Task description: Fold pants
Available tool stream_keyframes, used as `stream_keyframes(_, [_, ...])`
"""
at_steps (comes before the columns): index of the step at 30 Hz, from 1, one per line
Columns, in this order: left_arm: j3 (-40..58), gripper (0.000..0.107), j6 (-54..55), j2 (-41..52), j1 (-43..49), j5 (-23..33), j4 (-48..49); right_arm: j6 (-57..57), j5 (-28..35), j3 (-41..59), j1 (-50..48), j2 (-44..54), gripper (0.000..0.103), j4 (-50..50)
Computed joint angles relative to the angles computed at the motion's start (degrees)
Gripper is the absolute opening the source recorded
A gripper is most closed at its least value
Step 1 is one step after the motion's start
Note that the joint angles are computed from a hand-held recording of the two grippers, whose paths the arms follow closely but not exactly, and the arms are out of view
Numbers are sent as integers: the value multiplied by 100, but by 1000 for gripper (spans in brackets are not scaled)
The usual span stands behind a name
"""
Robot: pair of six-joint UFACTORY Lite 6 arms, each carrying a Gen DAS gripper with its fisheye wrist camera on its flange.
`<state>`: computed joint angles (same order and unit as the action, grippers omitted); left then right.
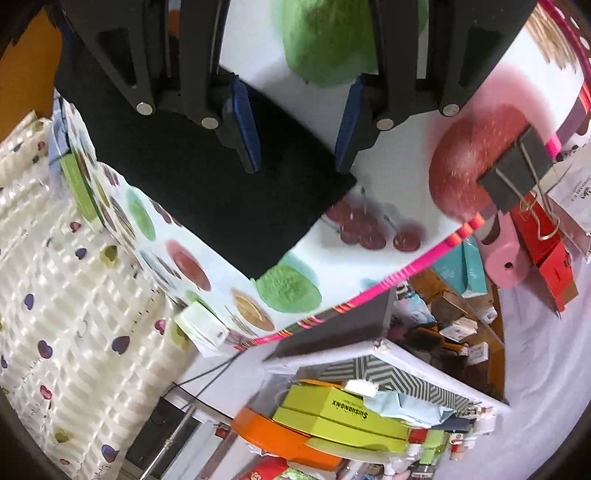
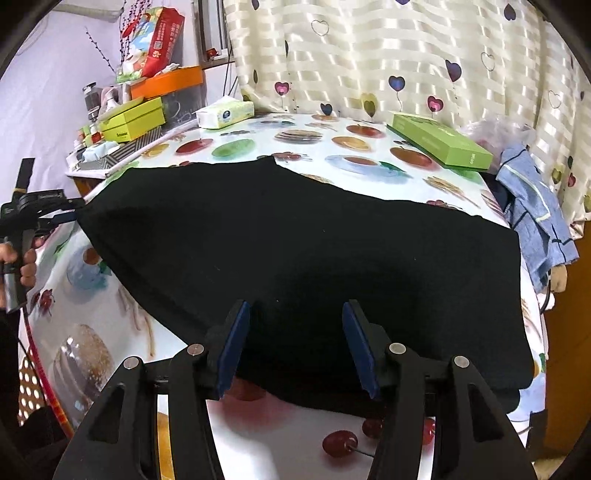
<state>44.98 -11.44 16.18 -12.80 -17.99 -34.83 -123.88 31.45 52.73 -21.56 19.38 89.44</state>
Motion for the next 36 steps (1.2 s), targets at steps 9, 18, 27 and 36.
stream_keyframes(9, [632, 51, 2283, 519, -395, -325, -2213, 205, 29, 116, -30, 95, 53, -125])
stream_keyframes(18, [701, 10, 1002, 595, -153, -60, -842, 446, 120, 241, -140, 190, 53, -270])
stream_keyframes(27, [684, 10, -247, 41, -582, -128, 910, 670, 180, 348, -204, 283, 53, -409])
stream_keyframes(36, [2358, 10, 68, 662, -1456, 501, 1319, 648, 286, 295, -373, 218, 53, -349])
